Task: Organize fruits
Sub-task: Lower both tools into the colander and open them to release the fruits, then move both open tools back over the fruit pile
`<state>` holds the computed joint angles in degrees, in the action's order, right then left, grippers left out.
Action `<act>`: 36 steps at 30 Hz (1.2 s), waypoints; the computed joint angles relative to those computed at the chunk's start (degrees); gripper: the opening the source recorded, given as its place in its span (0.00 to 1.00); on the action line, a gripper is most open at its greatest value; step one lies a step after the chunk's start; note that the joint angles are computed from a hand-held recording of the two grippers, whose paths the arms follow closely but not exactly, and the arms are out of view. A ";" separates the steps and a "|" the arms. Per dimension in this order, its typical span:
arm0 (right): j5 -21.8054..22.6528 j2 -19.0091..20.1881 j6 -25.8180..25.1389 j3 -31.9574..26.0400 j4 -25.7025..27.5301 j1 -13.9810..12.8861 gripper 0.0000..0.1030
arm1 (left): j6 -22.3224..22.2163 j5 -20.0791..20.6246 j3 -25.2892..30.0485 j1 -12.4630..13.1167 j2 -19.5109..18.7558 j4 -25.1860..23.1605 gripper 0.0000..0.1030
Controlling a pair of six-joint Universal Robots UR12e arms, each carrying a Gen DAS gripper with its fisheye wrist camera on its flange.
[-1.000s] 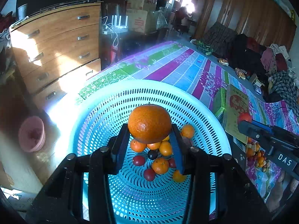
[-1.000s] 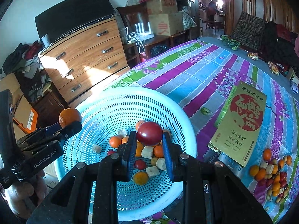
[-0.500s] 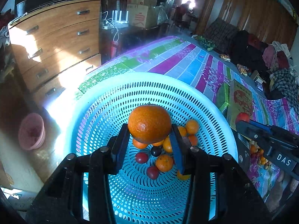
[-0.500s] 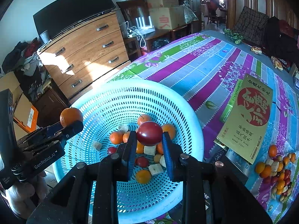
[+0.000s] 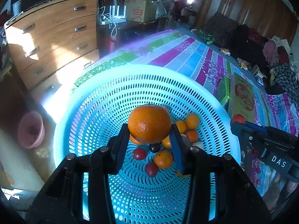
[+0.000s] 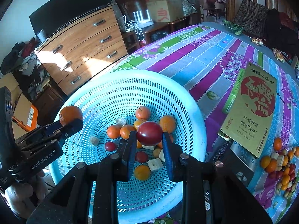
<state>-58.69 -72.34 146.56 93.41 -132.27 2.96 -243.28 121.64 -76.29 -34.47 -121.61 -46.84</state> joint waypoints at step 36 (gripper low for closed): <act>6.27 -6.42 2.50 9.87 -15.28 -5.12 0.79 | -2.12 5.81 0.41 -1.36 -0.82 0.50 0.81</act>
<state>-52.43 -78.76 149.06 103.28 -147.55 -2.16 -245.41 127.45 -75.88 -35.83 -122.43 -46.34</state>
